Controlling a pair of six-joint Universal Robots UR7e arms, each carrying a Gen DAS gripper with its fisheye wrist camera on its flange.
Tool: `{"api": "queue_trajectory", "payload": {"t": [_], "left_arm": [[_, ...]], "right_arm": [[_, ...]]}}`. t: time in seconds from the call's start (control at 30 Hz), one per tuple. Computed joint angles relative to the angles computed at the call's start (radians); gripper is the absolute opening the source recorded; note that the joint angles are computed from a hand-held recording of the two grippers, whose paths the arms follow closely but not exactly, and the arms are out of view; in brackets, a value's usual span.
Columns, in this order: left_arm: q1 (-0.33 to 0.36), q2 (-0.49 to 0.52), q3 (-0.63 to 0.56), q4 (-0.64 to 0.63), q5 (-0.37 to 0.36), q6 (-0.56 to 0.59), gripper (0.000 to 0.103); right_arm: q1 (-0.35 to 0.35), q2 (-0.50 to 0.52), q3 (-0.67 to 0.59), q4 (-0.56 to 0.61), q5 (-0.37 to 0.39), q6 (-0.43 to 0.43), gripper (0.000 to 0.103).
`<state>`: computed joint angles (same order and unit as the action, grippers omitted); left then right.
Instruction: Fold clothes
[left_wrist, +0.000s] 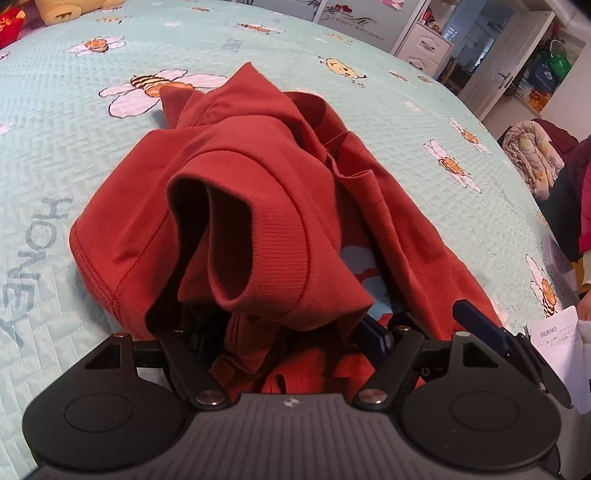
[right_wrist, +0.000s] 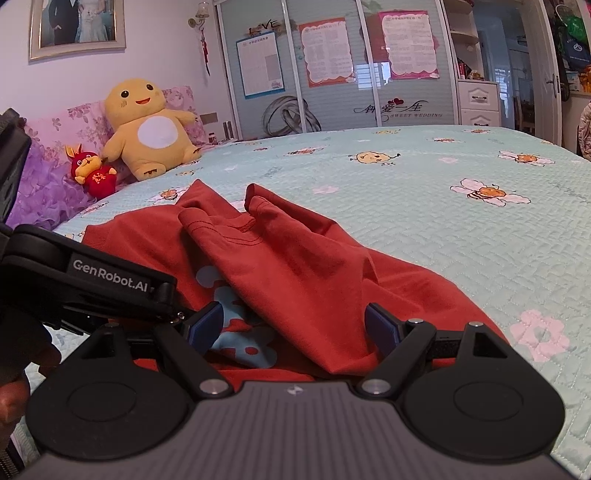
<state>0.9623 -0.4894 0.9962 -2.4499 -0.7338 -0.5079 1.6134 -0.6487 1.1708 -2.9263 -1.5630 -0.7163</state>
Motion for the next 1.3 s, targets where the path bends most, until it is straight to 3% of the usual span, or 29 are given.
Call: {"api": "queue_trajectory", "payload": {"t": [0.4,0.6,0.7,0.83,1.03,1.3], "left_arm": [[-0.008,0.049,-0.051,-0.139,0.013,0.167,0.069],[0.005,0.01,-0.011,-0.124,-0.035,0.07,0.045],[0.001,-0.036,0.06,-0.145,-0.06,0.047,0.043],[-0.005,-0.086,0.126,-0.138,-0.079,0.007,0.055],[-0.022,-0.157,0.215,-0.162,-0.109,0.011,0.063],[-0.034,-0.219,0.3,-0.218,-0.091,0.045,0.072]], "right_arm": [[0.0,-0.004,-0.002,-0.033,-0.017,0.022,0.083],[0.0,0.003,-0.012,-0.068,-0.08,0.052,0.083],[0.002,0.001,-0.011,-0.061,-0.101,0.061,0.083],[0.01,-0.001,0.015,-0.077,-0.112,-0.017,0.083],[0.029,0.009,0.042,-0.078,-0.195,-0.137,0.083],[0.034,-0.013,0.07,-0.086,-0.221,-0.126,0.083]]}}
